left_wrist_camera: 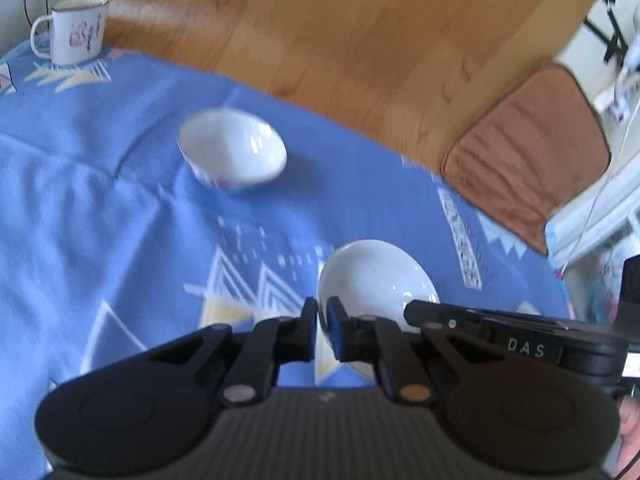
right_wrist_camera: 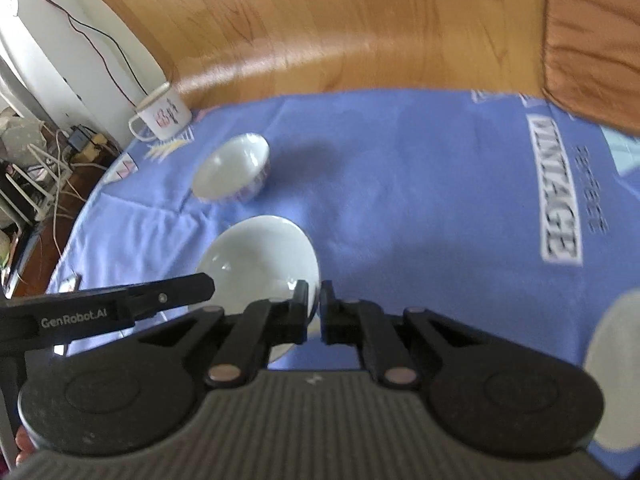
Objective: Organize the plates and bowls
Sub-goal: 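Carry the second bowl with the right gripper toward the first bowl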
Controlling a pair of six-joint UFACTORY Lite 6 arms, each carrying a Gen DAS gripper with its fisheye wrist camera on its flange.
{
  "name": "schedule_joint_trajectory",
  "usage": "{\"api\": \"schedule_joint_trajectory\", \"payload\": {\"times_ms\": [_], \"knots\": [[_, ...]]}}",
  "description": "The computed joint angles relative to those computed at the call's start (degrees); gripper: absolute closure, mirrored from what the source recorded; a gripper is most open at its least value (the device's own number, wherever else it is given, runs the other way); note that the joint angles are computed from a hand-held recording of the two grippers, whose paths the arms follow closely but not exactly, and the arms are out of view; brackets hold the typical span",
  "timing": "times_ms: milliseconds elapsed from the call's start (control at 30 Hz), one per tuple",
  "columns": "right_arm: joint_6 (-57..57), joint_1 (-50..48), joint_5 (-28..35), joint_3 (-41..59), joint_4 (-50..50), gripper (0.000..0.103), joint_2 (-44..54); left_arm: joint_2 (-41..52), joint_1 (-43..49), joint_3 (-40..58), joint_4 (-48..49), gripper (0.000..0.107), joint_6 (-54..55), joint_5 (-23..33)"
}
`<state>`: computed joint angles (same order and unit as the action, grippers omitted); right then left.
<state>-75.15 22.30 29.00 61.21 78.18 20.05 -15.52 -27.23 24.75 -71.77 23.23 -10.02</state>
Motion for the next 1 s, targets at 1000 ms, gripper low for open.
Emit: {"api": "schedule_joint_trajectory", "payload": {"times_ms": [1000], "knots": [[-29.27,-35.92,6.94,-13.61,8.66,0.088,-7.77,52.3,-19.99,64.05,-61.8,0.099,62.47,-9.91]]}}
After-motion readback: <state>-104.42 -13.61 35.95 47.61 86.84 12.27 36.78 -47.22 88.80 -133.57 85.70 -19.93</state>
